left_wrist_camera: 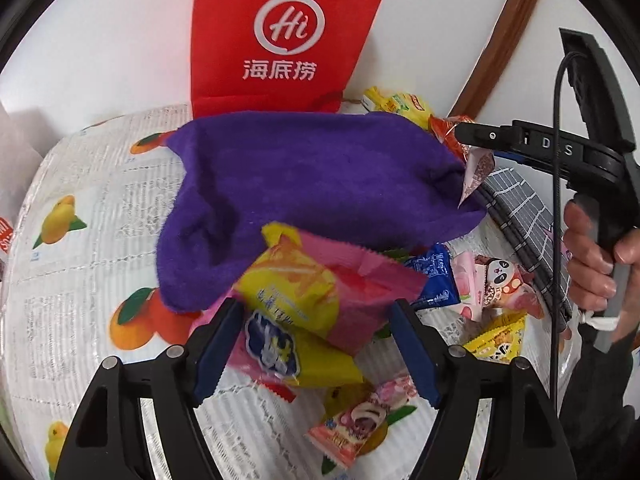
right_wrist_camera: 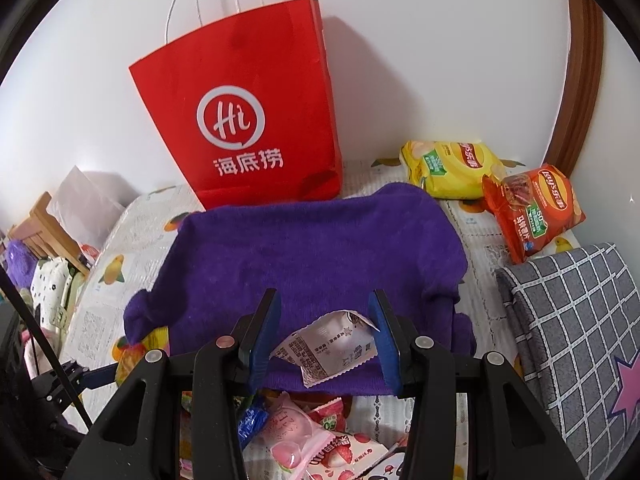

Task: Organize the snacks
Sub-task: 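Lift both held snacks and carry them over the purple towel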

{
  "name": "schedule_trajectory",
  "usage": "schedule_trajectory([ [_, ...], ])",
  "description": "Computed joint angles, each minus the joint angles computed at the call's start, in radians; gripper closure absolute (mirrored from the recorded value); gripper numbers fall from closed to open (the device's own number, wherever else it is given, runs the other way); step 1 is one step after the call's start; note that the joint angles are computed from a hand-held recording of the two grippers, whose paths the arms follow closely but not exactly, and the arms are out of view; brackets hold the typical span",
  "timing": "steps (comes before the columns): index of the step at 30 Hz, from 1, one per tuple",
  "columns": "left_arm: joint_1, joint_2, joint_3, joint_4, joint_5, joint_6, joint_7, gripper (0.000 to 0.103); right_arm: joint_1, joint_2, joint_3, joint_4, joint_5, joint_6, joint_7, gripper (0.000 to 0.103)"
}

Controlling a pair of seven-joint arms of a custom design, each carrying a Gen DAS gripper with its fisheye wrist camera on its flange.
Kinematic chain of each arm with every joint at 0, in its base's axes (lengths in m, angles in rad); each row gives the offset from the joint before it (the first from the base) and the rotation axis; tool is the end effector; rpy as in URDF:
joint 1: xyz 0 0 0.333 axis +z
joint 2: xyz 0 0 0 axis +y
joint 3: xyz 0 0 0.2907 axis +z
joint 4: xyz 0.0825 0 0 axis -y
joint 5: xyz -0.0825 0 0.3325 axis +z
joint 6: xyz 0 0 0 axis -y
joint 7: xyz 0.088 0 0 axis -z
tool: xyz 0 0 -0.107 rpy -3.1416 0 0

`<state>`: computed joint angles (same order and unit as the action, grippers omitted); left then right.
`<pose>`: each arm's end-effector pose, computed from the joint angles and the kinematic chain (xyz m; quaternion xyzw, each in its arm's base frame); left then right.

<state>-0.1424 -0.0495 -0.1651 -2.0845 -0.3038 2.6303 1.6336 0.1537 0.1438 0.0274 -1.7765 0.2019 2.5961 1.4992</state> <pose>0.5115 -0.1562 0.5118 -0.6194 0.7219 -0.2935 0.0953 0.5905 0.1031 0.5437 -0.7023 0.6259 -0.1607 0.2987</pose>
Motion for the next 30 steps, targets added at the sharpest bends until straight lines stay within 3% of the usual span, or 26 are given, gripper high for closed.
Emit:
schedule_trajectory([
  [6, 0.000, 0.017, -0.009, -0.008, 0.081, 0.054, -0.048, 0.028, 0.007, -0.013, -0.003, -0.021, -0.035, -0.001, 0.014, 0.058],
  [8, -0.002, 0.005, -0.010, -0.024, 0.100, 0.079, -0.052, 0.038, 0.006, -0.017, -0.003, -0.024, -0.033, -0.006, 0.016, 0.058],
  [10, -0.001, -0.014, -0.010, -0.038, 0.126, 0.088, -0.069, 0.056, 0.006, -0.026, -0.004, -0.032, -0.038, -0.004, 0.018, 0.058],
  [13, -0.012, -0.036, 0.009, -0.044, 0.026, 0.079, 0.004, 0.076, 0.007, -0.038, -0.006, -0.041, -0.045, -0.002, 0.028, 0.058],
  [16, -0.014, -0.044, 0.020, -0.041, -0.036, 0.066, 0.046, 0.086, 0.008, -0.055, -0.005, -0.058, -0.042, 0.003, 0.027, 0.058],
  [22, -0.007, -0.051, 0.019, -0.037, -0.047, 0.064, 0.042, 0.095, 0.008, -0.075, -0.007, -0.077, -0.041, 0.002, 0.033, 0.058],
  [30, -0.015, -0.093, 0.024, -0.059, -0.052, 0.094, 0.056, 0.099, 0.009, -0.111, -0.011, -0.104, -0.049, 0.009, 0.036, 0.058],
])
